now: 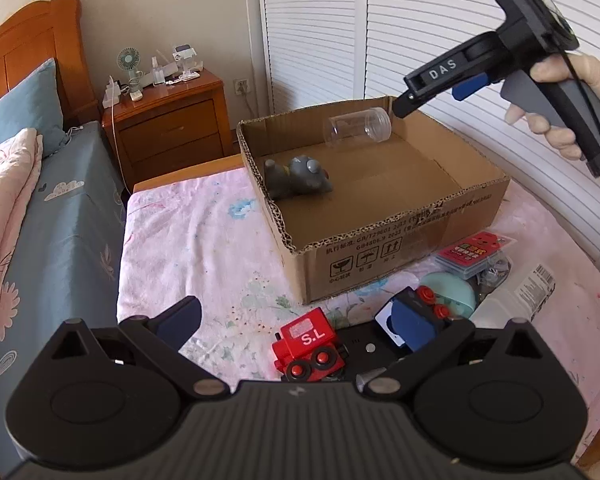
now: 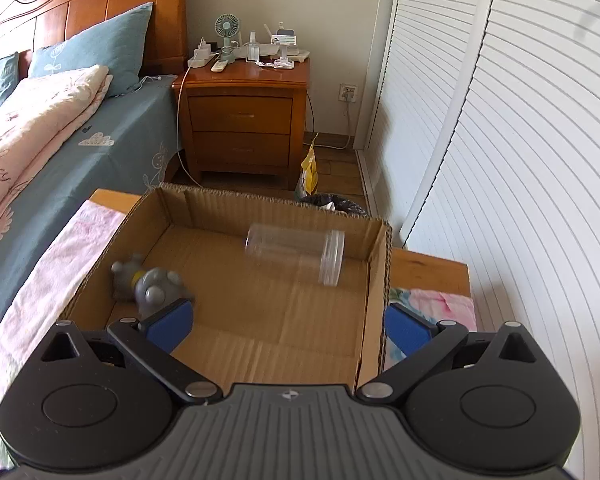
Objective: Organize rigid objects
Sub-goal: 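Lower the clear cup into the box and open the right tool, then grasp the capsule jar with the left tool while the right tool grasps the white container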
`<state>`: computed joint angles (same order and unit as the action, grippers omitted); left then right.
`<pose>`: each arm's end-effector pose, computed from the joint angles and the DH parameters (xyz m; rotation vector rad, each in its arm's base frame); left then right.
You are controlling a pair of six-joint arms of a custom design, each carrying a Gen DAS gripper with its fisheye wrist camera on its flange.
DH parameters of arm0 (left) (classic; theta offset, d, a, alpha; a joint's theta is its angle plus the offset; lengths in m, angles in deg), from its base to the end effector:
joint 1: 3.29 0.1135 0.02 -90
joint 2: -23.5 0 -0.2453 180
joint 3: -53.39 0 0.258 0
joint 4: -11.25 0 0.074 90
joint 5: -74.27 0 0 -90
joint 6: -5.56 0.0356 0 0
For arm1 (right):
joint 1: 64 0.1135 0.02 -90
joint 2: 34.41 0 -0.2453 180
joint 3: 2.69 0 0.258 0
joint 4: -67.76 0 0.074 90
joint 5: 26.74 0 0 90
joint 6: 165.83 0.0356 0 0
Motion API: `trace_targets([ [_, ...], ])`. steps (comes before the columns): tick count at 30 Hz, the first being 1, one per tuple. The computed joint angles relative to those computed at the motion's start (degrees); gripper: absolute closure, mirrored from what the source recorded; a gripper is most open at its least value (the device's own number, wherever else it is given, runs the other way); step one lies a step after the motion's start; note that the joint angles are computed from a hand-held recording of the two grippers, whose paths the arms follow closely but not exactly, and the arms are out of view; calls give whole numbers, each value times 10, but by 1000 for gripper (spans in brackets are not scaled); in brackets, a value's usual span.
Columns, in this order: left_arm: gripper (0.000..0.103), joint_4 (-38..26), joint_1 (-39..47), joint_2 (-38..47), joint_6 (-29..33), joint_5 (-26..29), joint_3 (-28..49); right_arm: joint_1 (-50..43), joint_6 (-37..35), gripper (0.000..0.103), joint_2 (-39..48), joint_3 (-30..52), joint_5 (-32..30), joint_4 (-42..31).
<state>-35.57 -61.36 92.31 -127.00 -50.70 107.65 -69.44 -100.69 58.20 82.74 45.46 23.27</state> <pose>0.1392 -0.1848 0.1868 0.1308 2.3700 0.0113 0.3535 -0.0227 0.2417 -0.5371 2.3590 0.1457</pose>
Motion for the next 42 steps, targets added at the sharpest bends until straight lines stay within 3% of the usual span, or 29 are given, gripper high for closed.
trace_targets([
  [8,2,-32,-44,-10,-72,-10,-22,-60,-35,0,-112,-130,-43,-5],
  [12,2,-48,-63,-11,-117,-9,-34,-76,-60,0,-169,-213,-25,6],
  [24,2,-67,-122,39,-197,-30,-26,-134,-101,0,-214,-317,-26,9],
  [35,2,-53,-138,27,-217,-27,-44,-233,-182,0,-296,-364,-71,-70],
  [42,2,-47,-145,9,-214,-32,-57,-252,-251,0,-414,-419,-116,-156],
])
